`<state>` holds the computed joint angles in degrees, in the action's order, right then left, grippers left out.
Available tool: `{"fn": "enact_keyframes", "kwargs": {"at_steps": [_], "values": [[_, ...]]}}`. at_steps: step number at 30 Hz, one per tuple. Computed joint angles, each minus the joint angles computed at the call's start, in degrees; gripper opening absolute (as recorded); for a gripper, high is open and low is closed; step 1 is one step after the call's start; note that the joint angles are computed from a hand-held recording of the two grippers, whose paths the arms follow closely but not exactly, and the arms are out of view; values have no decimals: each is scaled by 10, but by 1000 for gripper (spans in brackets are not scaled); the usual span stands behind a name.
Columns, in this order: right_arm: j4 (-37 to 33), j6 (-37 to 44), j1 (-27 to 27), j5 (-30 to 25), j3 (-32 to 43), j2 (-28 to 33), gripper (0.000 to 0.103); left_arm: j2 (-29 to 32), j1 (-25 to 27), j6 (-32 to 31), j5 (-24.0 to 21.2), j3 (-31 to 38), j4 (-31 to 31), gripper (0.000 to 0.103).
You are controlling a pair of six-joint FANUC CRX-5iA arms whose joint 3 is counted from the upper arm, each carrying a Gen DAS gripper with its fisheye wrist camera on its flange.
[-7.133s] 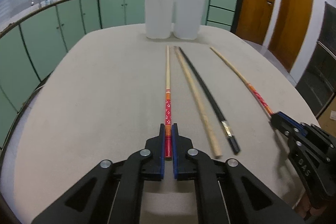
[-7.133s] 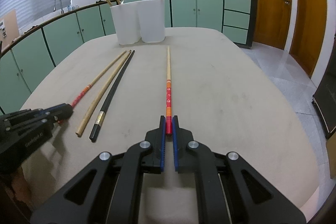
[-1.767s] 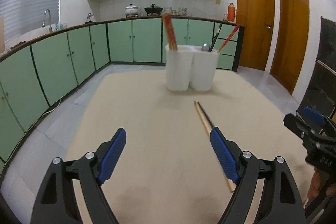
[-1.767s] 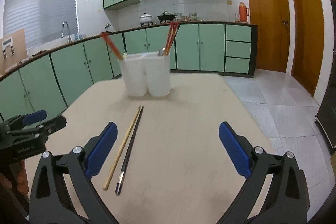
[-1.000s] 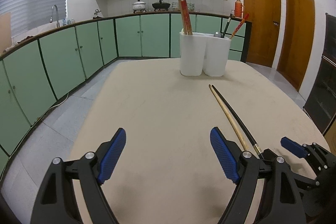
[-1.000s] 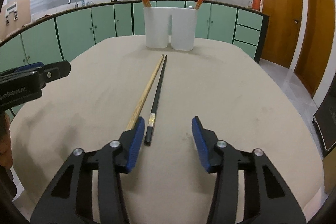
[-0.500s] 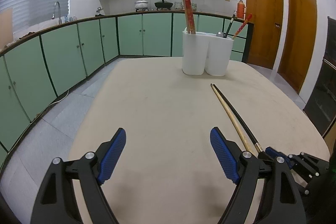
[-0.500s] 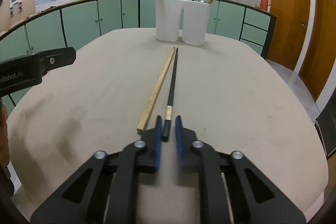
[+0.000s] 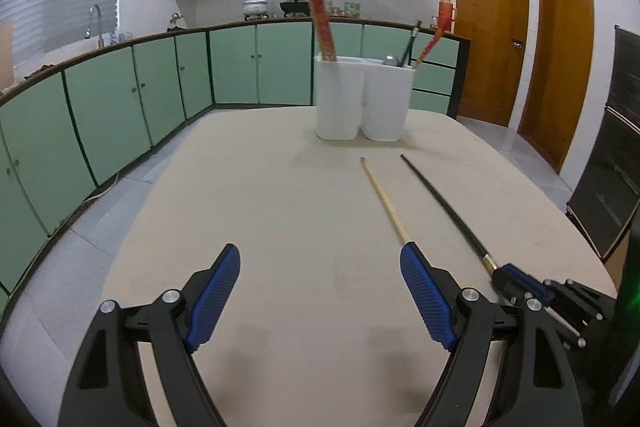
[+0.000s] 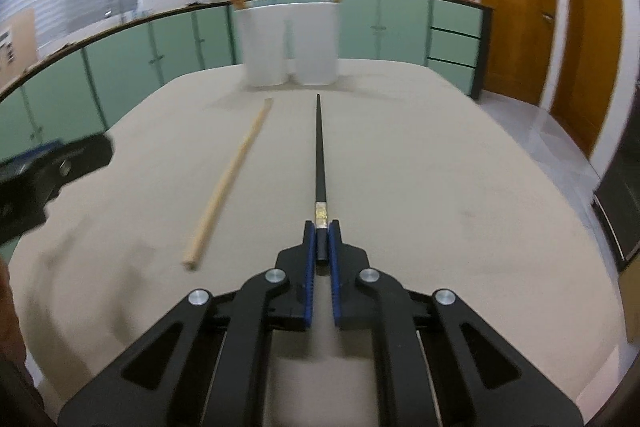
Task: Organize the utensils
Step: 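Grasp the black chopstick's end with the right tool, then grasp the plain wooden chopstick with the left tool while the right holds the black one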
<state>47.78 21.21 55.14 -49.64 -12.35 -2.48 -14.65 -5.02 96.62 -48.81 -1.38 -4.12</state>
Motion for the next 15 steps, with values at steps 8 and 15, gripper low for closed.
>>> {"fn": "enact_keyframes", "kwargs": {"at_steps": [8,15], "values": [[51,-50,-31,8,-35,-27,6,28,-53,48,-17,22,-33,78],[47,-52,-51,11,-45,-40,6,55,-75,68,-51,41,-46,67]]}}
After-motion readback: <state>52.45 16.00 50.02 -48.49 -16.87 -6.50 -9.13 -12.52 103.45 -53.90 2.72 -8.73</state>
